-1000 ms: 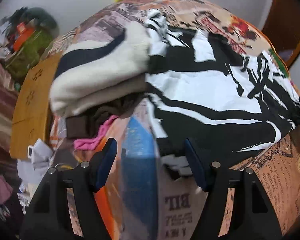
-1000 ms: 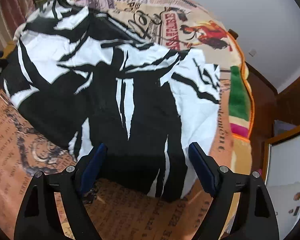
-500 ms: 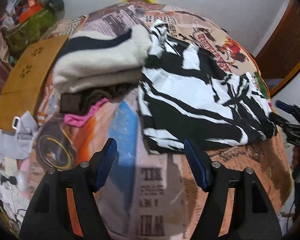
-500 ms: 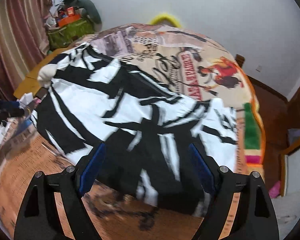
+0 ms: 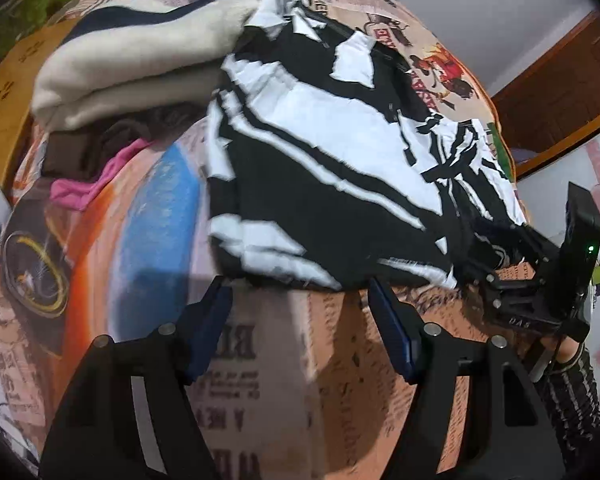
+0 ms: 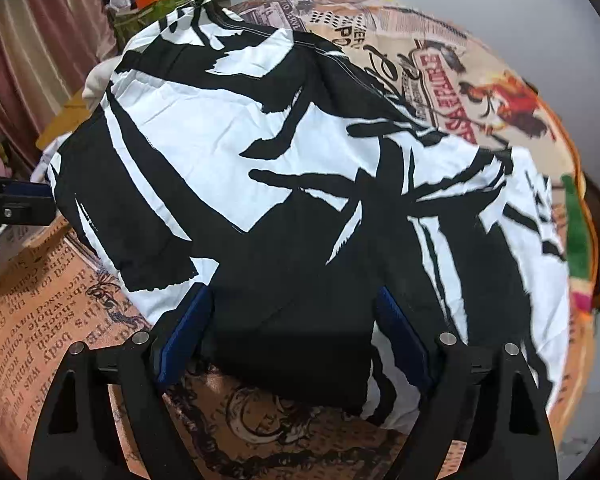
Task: Fold small clothes
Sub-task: 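Smooth the flattened shirt with the right tool while the left tool approaches its edge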
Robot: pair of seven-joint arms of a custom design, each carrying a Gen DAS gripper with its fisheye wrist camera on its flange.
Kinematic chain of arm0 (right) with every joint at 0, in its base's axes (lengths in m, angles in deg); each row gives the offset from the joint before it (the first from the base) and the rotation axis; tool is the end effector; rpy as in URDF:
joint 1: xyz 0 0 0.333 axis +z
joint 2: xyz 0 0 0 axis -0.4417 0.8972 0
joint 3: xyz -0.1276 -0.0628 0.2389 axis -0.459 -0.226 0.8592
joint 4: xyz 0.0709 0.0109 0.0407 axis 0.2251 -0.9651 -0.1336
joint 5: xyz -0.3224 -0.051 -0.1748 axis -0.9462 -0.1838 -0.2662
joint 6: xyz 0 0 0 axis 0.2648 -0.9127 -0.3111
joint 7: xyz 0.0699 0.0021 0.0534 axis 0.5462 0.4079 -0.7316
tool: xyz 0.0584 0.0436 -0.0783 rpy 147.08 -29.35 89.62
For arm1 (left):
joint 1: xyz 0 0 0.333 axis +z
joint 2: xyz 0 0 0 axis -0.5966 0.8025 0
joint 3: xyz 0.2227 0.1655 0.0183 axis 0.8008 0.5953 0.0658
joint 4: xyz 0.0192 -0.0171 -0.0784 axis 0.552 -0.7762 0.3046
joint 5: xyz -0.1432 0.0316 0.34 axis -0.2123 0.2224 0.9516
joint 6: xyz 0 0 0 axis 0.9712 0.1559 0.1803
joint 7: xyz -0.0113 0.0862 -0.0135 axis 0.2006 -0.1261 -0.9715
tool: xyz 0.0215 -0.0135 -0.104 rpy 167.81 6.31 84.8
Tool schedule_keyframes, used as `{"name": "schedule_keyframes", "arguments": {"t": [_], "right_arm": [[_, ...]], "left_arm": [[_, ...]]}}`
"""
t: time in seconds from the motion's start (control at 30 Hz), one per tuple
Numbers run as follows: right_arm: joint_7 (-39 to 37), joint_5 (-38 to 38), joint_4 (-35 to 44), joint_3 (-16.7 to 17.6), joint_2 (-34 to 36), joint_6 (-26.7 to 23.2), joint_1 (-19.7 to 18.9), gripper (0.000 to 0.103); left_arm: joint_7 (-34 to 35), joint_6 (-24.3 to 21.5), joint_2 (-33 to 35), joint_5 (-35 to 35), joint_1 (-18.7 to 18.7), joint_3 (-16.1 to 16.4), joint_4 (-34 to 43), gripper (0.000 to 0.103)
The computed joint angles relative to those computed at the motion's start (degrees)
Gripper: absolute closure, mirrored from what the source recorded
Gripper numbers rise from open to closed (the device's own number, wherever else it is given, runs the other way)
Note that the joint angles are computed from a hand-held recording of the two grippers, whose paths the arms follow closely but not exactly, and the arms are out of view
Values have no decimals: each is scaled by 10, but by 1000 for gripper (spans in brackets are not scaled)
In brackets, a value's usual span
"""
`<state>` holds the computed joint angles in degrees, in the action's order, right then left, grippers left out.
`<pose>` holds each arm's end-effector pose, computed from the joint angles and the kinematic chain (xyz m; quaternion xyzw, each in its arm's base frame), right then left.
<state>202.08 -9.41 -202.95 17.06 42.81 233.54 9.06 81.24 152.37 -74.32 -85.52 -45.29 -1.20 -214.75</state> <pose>0.4343 0.3562 0.3116 -0.7676 0.5911 -0.1003 0.2266 0.5025 -0.2422 0.3068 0.6254 -0.7486 0.2188 0.0248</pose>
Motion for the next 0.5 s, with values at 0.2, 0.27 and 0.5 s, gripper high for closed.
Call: {"name": "schedule_keyframes", "arguments": {"t": [0.2, 0.27, 0.5], "right_arm": [[-10, 13, 4, 0, -2, -13, 2, 21], [17, -20, 4, -9, -10, -17, 11, 21], [35, -65, 26, 16, -19, 6, 12, 21]], "left_arm": [[-66, 23, 39, 65, -11, 20, 35, 67], [-48, 39, 35, 56, 7, 2, 27, 75], [0, 57, -13, 27, 22, -25, 4, 82]]}}
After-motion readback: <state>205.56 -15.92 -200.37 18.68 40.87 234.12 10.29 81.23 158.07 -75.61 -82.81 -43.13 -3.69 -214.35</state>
